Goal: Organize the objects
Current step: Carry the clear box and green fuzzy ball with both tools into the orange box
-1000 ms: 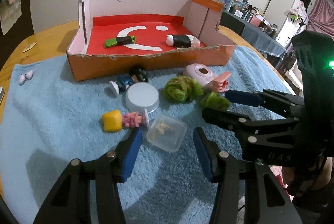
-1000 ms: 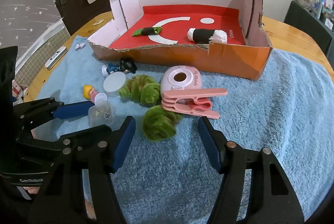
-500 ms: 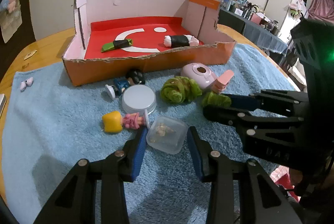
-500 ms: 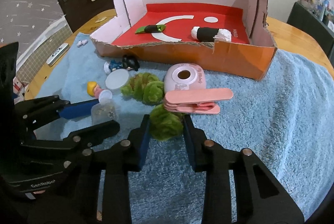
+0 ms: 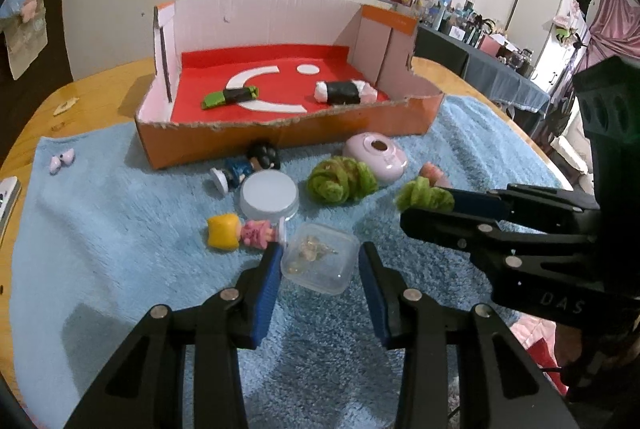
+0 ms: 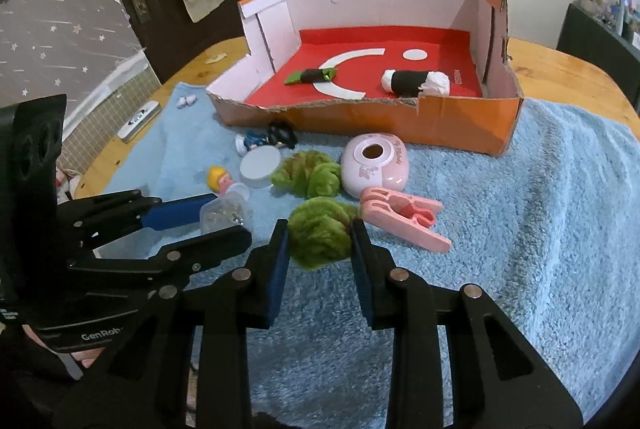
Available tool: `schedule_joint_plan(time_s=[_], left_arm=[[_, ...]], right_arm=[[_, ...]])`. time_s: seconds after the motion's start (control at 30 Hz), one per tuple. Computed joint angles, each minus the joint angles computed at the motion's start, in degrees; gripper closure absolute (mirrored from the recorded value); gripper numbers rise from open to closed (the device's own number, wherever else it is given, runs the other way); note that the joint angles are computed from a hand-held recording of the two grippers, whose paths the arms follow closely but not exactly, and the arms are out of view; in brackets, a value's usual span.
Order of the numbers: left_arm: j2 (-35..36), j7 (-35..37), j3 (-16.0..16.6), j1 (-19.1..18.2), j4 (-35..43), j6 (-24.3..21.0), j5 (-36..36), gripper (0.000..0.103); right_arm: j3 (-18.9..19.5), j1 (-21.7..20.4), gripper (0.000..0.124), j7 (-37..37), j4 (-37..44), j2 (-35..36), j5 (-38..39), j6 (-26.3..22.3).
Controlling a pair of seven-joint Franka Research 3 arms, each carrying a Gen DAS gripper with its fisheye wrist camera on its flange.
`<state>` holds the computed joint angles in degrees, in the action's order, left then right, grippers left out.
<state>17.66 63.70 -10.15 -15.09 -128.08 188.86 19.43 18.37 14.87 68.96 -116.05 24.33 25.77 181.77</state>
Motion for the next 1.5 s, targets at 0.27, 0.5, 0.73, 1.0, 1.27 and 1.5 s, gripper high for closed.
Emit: schedule_joint_plan(time_s=[0.27,0.5,0.73,1.0,1.27,1.5], left_arm=[[-0.9,-0.5,0.8,-0.6,-0.2,0.3,-0.4,0.062],[-1.7,-0.9,3.6,-2.9,0.3,0.6,-1.3,0.062],[-1.9,-0.5,4.6,-3.5,1.5,0.7,-1.6,0.062],[-0.3,-0.5,-0.7,1.9,4.4,-1.4,-0.7,0.062],[0.3,-0.6,-0.5,1.8,6.3,-2.0,0.0,0.062],[1.7,0.1,-2.5,3.9,9.1,-3.2,0.0,0.062]], right_arm=[[5.0,-4.2,0.096,-1.9,-0.9,-0.6,1.5,1.5],[8.6,-7.3,0.096,-2.9,-1.1,-1.3,1.4,2.9],[8.7,-7.7,0.096,-2.9,0.5,-0.9,0.6,2.7],[3.8,-3.5,0.096,-2.0,3.1,-0.3,-0.2,1.1],[3.9,-4.0,0.096,-3.4,5.5,0.6,1.4,-0.6],[-1.1,0.0,0.096,-2.7,8.9,1.6,0.7,-2.8]])
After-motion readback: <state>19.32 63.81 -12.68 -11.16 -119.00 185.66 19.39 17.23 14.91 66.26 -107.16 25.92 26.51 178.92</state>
